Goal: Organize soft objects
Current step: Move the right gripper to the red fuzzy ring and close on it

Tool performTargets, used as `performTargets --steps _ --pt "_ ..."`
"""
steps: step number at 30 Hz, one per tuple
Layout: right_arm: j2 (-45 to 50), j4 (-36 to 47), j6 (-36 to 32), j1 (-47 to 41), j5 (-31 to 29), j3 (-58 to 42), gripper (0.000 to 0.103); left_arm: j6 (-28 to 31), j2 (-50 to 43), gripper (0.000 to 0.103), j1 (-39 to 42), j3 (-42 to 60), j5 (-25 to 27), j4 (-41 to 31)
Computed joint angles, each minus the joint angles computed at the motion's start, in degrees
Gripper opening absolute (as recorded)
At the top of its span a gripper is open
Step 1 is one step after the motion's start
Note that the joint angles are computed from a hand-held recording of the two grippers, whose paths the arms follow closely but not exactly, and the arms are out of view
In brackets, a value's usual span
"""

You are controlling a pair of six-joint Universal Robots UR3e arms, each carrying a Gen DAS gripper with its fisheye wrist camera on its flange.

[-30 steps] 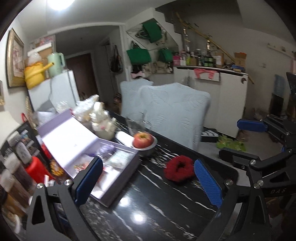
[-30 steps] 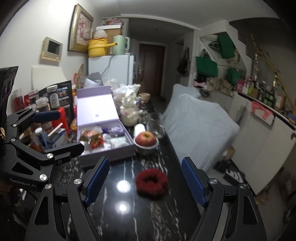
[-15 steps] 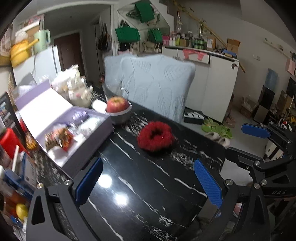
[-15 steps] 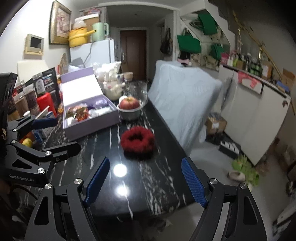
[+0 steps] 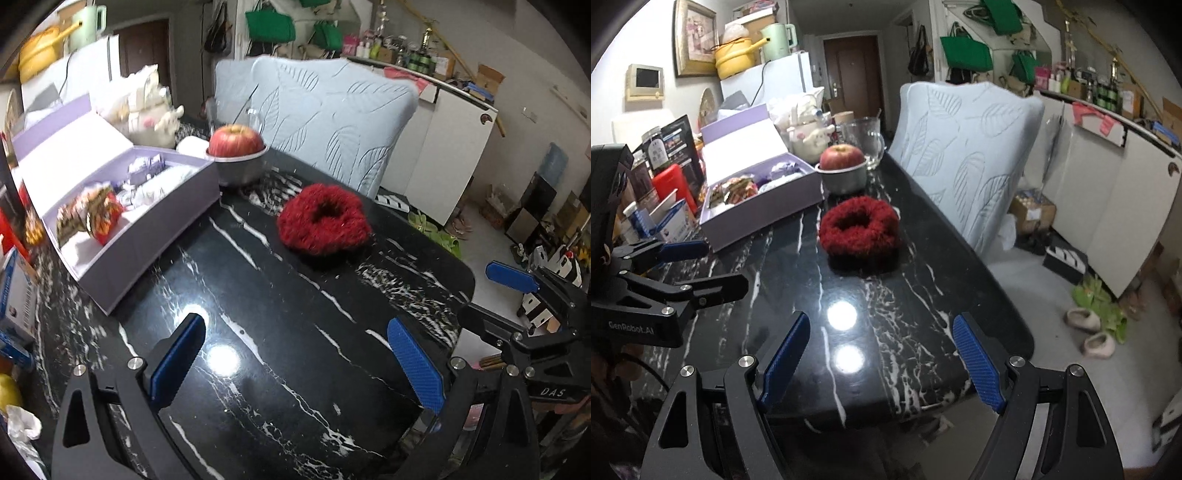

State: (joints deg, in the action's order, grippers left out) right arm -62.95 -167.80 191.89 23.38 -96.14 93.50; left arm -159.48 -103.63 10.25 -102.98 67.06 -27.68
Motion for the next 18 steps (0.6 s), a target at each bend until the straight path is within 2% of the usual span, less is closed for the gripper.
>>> performTargets --steps 4,10,18 --pt "2.57 0.31 -0.11 -2.27 3.04 -1.87 0.081 -1.24 -4.08 0.101 -0.80 3.53 1.94 -0.92" --pt "7.08 1.22 -0.31 -5.03 6.57 -6.78 0.081 -2.59 -9.39 0.101 -1.13 9.57 2.03 -2.67" --pt "15.47 6.81 -2.20 -7.02 9.87 -19.87 0.081 -3.12 -16.42 0.101 -1.85 18.62 2.50 -5.18"
